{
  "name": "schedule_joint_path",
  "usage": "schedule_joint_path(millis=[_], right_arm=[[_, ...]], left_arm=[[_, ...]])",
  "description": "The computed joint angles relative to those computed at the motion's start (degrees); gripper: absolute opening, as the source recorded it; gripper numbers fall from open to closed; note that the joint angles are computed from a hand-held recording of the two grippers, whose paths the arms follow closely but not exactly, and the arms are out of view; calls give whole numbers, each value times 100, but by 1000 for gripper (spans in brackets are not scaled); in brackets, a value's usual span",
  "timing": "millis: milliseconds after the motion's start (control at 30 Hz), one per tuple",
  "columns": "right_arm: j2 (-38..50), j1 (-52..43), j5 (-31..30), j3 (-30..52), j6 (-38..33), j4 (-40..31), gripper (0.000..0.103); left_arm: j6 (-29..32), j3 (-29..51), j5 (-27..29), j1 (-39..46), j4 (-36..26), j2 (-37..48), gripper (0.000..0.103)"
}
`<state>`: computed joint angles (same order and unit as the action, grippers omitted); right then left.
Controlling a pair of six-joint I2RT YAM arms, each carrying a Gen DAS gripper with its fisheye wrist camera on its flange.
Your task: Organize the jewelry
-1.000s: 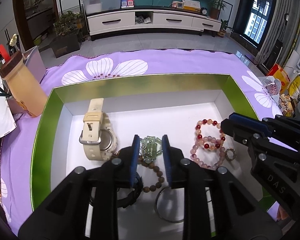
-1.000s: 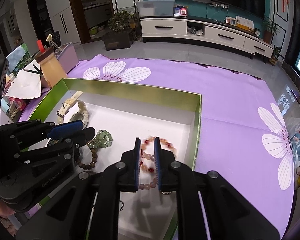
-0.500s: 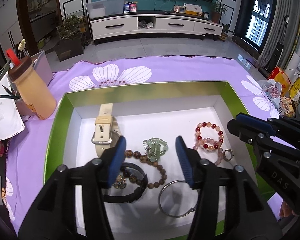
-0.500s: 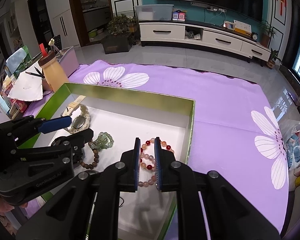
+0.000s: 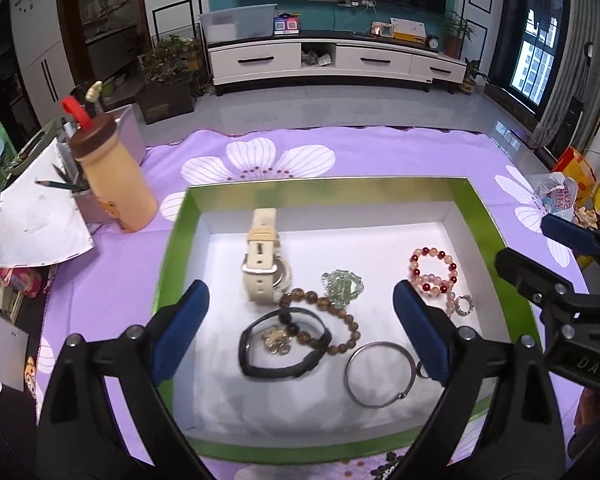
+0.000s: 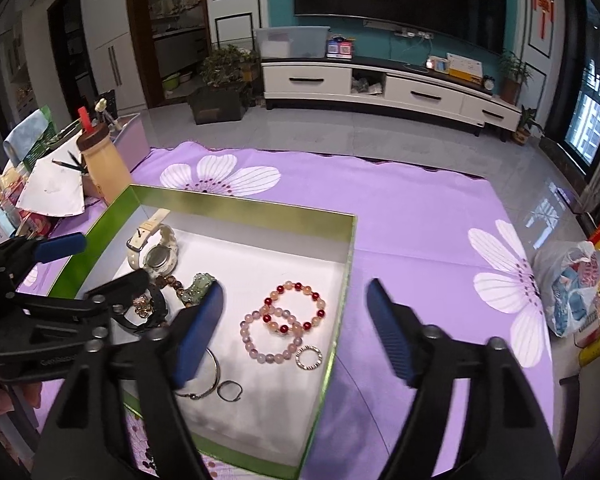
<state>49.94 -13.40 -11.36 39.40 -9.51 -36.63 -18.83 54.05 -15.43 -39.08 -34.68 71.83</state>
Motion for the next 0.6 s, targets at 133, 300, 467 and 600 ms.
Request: schedule_joint_path(millis=[133, 300, 467, 600], right_arm=[[-114, -137, -21, 142, 3, -296, 91], [-338, -271, -89, 274, -51, -629, 100], [-427, -383, -204, 484, -105, -1011, 102], [-289, -478, -466, 721, -174, -1416, 102]], left_arm=[[-50, 47, -154, -35, -293, -231, 100], [-115, 165, -328, -94, -624, -432, 101], [-194, 329, -485, -155, -993, -591, 101], [-263, 433, -584, -208, -1247, -752, 101]])
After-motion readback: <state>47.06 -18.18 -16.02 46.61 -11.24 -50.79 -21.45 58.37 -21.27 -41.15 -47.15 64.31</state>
